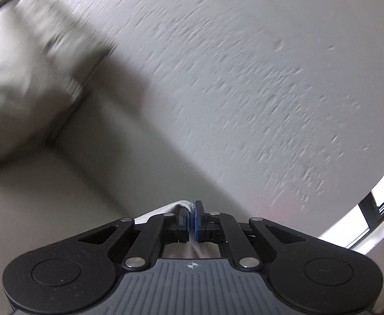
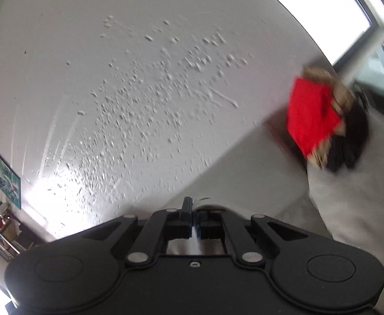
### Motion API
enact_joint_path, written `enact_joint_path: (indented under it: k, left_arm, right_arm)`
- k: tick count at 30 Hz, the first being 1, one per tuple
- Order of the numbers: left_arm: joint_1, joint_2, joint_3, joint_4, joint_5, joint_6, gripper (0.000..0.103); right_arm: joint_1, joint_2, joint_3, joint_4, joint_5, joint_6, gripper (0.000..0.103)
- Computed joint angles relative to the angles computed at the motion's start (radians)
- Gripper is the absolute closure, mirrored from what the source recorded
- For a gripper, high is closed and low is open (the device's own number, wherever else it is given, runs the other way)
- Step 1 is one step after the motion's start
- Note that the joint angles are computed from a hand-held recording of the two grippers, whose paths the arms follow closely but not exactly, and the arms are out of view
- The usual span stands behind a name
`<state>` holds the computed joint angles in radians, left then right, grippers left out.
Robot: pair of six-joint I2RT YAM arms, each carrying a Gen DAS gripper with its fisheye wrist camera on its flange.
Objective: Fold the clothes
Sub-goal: 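Lift the sweatshirt high with both grippers and shake it out, then lay the sweatshirt flat on the sofa and open both grippers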
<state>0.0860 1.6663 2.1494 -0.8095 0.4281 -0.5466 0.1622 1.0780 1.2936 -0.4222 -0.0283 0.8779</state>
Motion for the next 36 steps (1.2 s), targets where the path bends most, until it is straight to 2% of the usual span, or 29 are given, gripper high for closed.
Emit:
enact_joint_path:
  k: [2,4,5,8,12,15,20,23,26,30,36]
  left_arm:
    - [-0.017,0.007,0.055,0.053,-0.015,0.008,0.101]
    - [-0.029,0.004,0.07,0.09,-0.025,0.028,0.101]
    - [-0.034,-0.016,0.032,0.125,-0.02,0.034,0.101]
    - [-0.043,-0.112,-0.242,0.301,0.008,0.014,0.101]
    - [-0.043,-0.255,-0.69,0.536,0.01,-0.018,0.101]
    - [-0.022,-0.37,-0.997,0.63,-0.004,-0.019,0.101]
    - [0.016,-0.37,-1.309,0.67,-0.025,-0.006,0.101]
    - [0.015,-0.318,-1.408,0.694,-0.065,0.039,0.101]
    - [-0.003,-0.315,-1.46,0.687,-0.117,0.096,0.101]
    - [0.012,-0.39,-1.502,0.654,-0.117,0.149,0.101]
    - [0.061,-0.532,-1.488,0.534,-0.085,0.222,0.101]
  right_arm:
    - [0.004,0.014,0.074,0.01,0.018,-0.035,0.1]
    - [-0.003,-0.006,0.082,0.017,0.019,-0.068,0.1]
    - [-0.008,-0.016,0.086,0.02,0.018,-0.085,0.1]
    - [-0.053,-0.079,-0.056,0.101,-0.022,-0.082,0.1]
    - [-0.092,-0.212,-0.357,0.223,-0.089,-0.023,0.1]
    - [-0.069,-0.304,-0.581,0.252,-0.089,-0.003,0.1]
    - [-0.007,-0.352,-0.901,0.29,-0.062,0.099,0.1]
    - [0.082,-0.335,-1.025,0.334,0.003,0.179,0.1]
    - [0.212,-0.309,-1.076,0.344,0.101,0.243,0.1]
    - [0.406,-0.33,-1.05,0.22,0.286,0.31,0.1]
    - [0.594,-0.496,-0.974,-0.076,0.446,0.408,0.1]
